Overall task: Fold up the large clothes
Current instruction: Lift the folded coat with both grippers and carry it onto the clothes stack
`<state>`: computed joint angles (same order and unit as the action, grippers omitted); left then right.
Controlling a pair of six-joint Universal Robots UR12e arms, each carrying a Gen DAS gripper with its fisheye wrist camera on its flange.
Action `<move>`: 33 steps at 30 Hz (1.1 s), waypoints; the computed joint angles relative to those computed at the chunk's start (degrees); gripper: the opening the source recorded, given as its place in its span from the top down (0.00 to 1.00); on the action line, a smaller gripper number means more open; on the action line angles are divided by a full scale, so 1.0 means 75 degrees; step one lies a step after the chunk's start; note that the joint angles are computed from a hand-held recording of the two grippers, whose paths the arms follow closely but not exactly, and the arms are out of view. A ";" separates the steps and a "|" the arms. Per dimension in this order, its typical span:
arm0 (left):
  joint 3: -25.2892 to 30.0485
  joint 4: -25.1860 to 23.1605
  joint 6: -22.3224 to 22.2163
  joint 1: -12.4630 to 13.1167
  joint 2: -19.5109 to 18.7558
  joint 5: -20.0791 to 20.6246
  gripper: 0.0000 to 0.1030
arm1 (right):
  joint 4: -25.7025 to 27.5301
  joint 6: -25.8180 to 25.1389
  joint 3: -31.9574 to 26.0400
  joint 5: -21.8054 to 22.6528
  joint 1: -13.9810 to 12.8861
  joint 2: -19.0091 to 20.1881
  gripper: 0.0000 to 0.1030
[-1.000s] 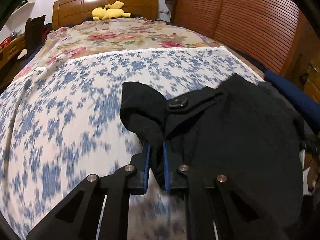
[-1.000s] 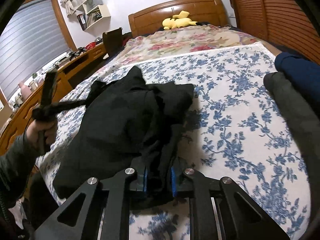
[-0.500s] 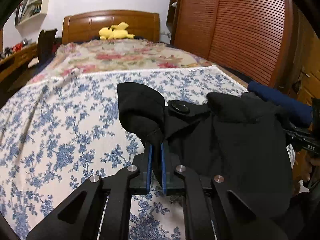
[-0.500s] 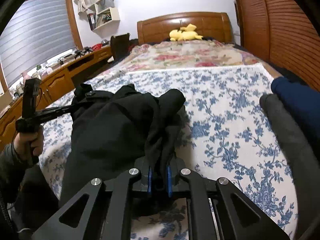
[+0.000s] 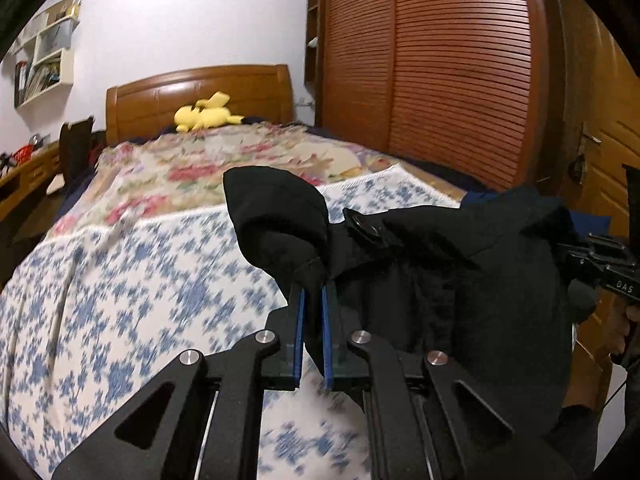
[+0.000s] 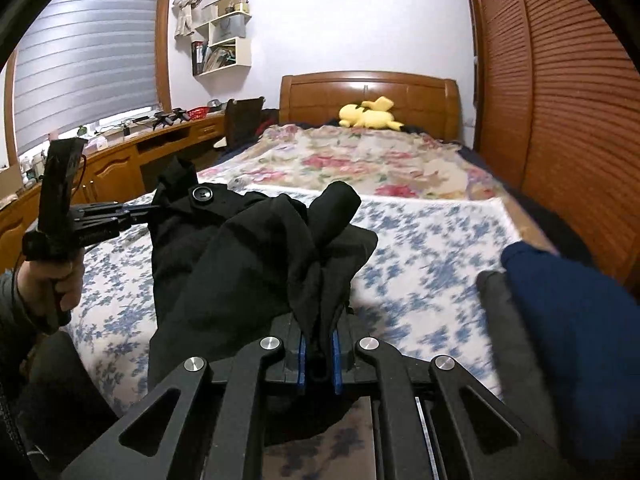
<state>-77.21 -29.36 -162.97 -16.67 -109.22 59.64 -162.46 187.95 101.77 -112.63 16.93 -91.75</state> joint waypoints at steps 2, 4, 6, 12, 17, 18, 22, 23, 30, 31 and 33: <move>0.0164 0.0068 0.0030 -0.0145 -0.0075 0.0026 0.92 | 0.0043 -0.0131 0.0050 -0.0131 -0.0040 -0.0124 0.92; 0.0352 0.0114 0.0071 -0.0294 -0.0168 0.0051 0.92 | 0.0101 -0.0310 0.0060 -0.0382 0.0003 -0.0224 0.92; 0.0618 0.0076 0.0182 -0.0479 -0.0288 0.0080 0.93 | 0.0204 -0.0345 0.0080 -0.0597 -0.0003 -0.0376 0.92; 0.1686 -0.0034 0.0026 -0.0953 -0.0798 -0.0097 0.93 | 0.0432 -0.0439 0.0082 -0.1371 -0.0081 -0.0803 0.92; 0.2876 -0.0337 -0.0017 -0.1384 -0.1407 -0.0391 0.93 | 0.0678 -0.0280 0.0169 -0.2401 -0.0056 -0.1256 0.92; 0.3154 -0.0420 0.0014 -0.1492 -0.1552 -0.0488 0.93 | 0.0723 -0.0222 0.0180 -0.2605 -0.0020 -0.1320 0.92; 0.3899 -0.0652 0.0037 -0.1804 -0.1933 -0.0812 0.93 | 0.1059 0.0207 0.0303 -0.3451 0.0108 -0.1644 0.92; 0.4027 -0.0697 0.0041 -0.1888 -0.2006 -0.0859 0.93 | 0.1287 0.0386 0.0332 -0.3687 0.0154 -0.1732 0.92; 0.4677 -0.1151 0.0386 -0.2446 -0.2502 -0.0831 0.92 | 0.3855 0.2776 0.0422 -0.5262 0.0671 -0.2003 0.92; 0.4764 -0.1333 0.0425 -0.2504 -0.2574 -0.0757 0.92 | 0.4265 0.3231 0.0435 -0.5236 0.0689 -0.2036 0.92; 0.4788 -0.1545 0.0506 -0.2570 -0.2617 -0.0520 0.92 | 0.5165 0.4226 0.0460 -0.5116 0.0711 -0.2098 0.92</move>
<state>-41.30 -40.95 -159.17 -35.95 -128.85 55.74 -123.73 219.65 105.22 -151.00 22.27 -107.49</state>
